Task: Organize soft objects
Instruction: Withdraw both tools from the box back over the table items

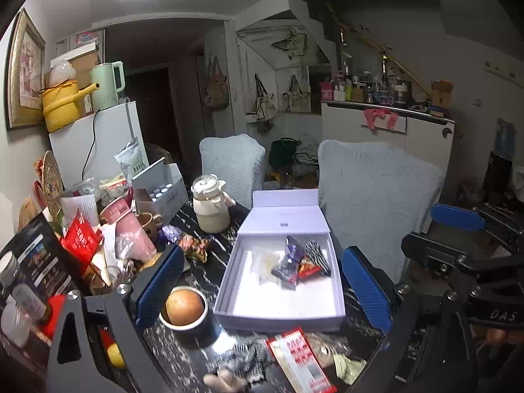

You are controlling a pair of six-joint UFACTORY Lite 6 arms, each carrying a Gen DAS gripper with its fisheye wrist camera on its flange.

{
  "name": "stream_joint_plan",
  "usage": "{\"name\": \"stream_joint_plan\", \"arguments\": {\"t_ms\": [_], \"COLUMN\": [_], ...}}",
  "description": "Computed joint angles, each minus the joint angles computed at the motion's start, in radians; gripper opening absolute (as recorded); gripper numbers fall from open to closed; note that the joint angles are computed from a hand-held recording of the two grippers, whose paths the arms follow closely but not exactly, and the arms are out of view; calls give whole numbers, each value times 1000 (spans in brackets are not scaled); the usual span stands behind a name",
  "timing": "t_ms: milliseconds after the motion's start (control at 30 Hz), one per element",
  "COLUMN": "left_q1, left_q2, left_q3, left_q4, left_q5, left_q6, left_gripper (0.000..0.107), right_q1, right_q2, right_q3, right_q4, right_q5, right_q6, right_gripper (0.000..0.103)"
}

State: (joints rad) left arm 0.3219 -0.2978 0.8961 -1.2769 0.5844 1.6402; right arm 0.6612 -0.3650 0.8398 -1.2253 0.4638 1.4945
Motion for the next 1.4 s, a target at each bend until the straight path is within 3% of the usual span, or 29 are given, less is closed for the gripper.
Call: {"name": "stream_joint_plan", "arguments": {"t_ms": [233,400,633,833,967,1133,1400], "left_q1": [115,239,358,414,406,435,350], "left_q2": [-159,-205,-224,-184,-129,-43,106], "left_q3": [-165,-244,-335,-388,-404,-437,-435], "left_q4": [26,47,60,73,74,-9,-142], "left_q5": [120,272,320,319,258,253,117], "left_q6": [34,87,154,213,219,305,415], "left_gripper": [99,99,99,99,99,99,99], "right_q1": [156,265,383,379,350,314,231], "right_q2": [-110,-176,-215,-194,-133,-15,194], "right_q3": [-130,-228,-340,-421,-461,-493,-484], "right_q4": [-48,-64,-73,-113,-201,-403,-714], "right_q5": [119,202,278,213,136,62,17], "right_q6": [128,231,361,483,612,825,1130], "right_gripper": [68,68,68,68,68,68,68]}}
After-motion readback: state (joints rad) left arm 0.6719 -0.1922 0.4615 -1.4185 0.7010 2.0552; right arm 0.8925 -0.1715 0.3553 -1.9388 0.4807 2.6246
